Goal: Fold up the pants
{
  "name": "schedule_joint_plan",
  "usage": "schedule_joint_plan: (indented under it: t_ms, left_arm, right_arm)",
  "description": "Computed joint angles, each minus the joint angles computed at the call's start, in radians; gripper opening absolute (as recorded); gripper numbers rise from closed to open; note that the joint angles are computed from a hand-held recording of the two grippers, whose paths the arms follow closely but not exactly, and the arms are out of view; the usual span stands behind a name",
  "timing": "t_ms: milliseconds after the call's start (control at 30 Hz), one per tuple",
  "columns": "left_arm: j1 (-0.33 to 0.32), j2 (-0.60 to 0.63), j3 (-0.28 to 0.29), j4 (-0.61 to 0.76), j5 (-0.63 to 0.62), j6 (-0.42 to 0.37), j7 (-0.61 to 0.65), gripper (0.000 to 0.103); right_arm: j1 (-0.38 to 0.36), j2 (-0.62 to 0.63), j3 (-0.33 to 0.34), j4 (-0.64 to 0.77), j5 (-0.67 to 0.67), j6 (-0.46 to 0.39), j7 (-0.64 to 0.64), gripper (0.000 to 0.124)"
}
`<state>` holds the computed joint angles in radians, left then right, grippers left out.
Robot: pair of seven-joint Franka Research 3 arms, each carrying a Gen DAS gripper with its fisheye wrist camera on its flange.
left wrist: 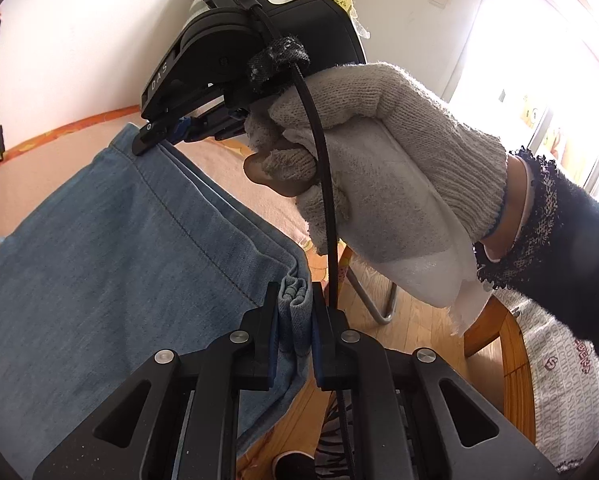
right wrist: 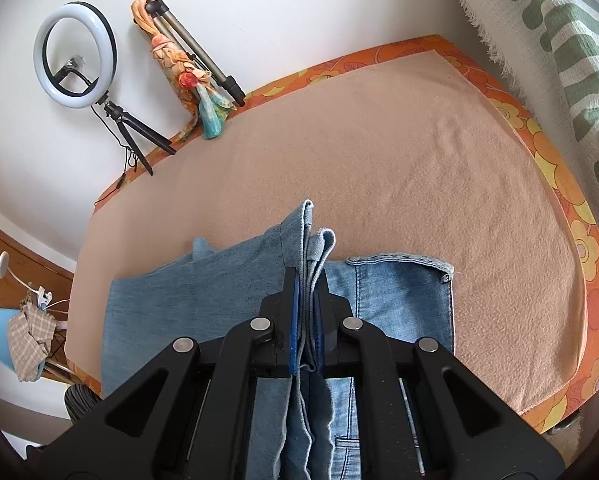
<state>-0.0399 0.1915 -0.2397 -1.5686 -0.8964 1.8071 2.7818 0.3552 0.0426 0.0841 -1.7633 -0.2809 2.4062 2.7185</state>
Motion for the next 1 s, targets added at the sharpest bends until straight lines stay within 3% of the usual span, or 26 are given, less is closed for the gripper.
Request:
schedule_joint_plan:
  t_ms: [467,700,867,967,1000]
  left_arm:
    - [-0.021,0.064,-0.026,0.045,0.083,0.004,-0.072,0.011]
    - [-0.003,0.072,-0.027,0.070,0.110,-0.047,-0.093,0.016]
    - [0.025,0.095,-0.017,0.134,0.118,-0.104,-0.141,0.028]
    - [0.059,0.101,-0.009,0.163,0.098,-0.120,-0.153,0.039]
    - [0.067,0.097,-0.006,0.163,0.092,-0.115,-0.155,0.039]
  right_arm:
    - [-0.011,0.031,-0.015,-0.049,0.044,-0.018,-0.026,0.007]
    - [0.001,0.054,-0.019,-0.010,0.026,-0.080,-0.028,0.007]
    - [0.033,0.086,-0.023,0.089,-0.058,-0.238,0.009,0.021]
    - [0.045,0.062,-0.022,0.085,-0.095,-0.223,0.057,0.025]
    - [0.049,0.054,-0.020,0.084,-0.115,-0.215,0.079,0.033]
